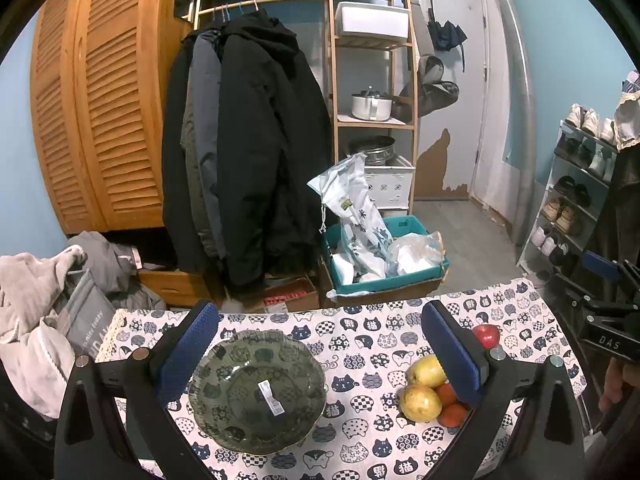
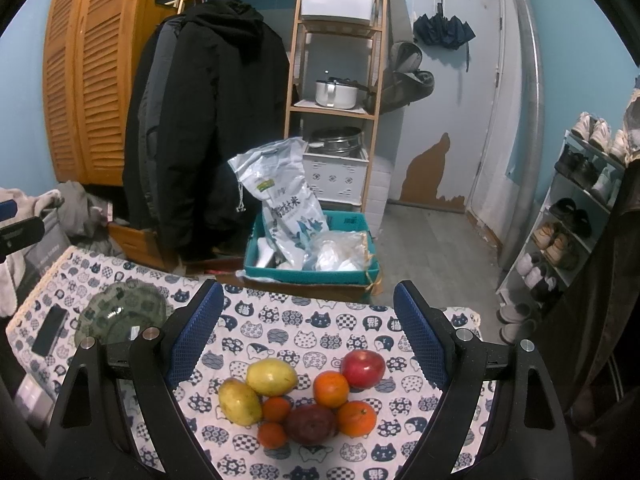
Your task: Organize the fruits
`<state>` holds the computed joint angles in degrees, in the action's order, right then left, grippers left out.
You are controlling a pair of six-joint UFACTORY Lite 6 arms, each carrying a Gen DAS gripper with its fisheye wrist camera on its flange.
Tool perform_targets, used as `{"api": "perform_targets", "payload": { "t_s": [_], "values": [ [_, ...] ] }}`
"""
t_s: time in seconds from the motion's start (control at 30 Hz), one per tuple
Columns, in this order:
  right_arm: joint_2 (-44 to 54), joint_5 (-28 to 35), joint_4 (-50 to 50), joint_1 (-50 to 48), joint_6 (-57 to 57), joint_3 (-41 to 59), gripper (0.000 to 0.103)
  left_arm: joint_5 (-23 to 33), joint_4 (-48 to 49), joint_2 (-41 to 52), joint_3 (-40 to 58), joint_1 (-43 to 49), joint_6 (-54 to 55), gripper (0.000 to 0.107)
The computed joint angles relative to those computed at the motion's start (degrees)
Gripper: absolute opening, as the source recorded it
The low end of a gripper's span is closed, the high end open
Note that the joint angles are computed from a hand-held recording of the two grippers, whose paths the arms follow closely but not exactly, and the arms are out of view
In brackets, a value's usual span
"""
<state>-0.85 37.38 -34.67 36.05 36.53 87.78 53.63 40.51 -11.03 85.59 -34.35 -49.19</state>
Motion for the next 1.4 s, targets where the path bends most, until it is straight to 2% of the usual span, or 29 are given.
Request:
{"api": "perform_targets", "payload": {
  "t_s": [1.13, 1.17, 1.4],
  "values": [
    [0.44, 0.15, -0.15, 0.37, 0.21, 0.28, 0.085, 0.20, -0.22, 0.22, 0.41, -0.25, -0.22, 0.102],
    [2.04, 1.76, -2.07, 2.56, 2.45, 2.32, 0.085, 0.16, -0.24, 0.19, 0.36, -0.26, -0.19, 0.102],
    [3.03, 2.91, -4.04, 4.32, 4.45, 3.43, 0.085, 0.07, -0.22, 0.12, 0.25, -0.19, -0.20, 0.102]
  ]
}}
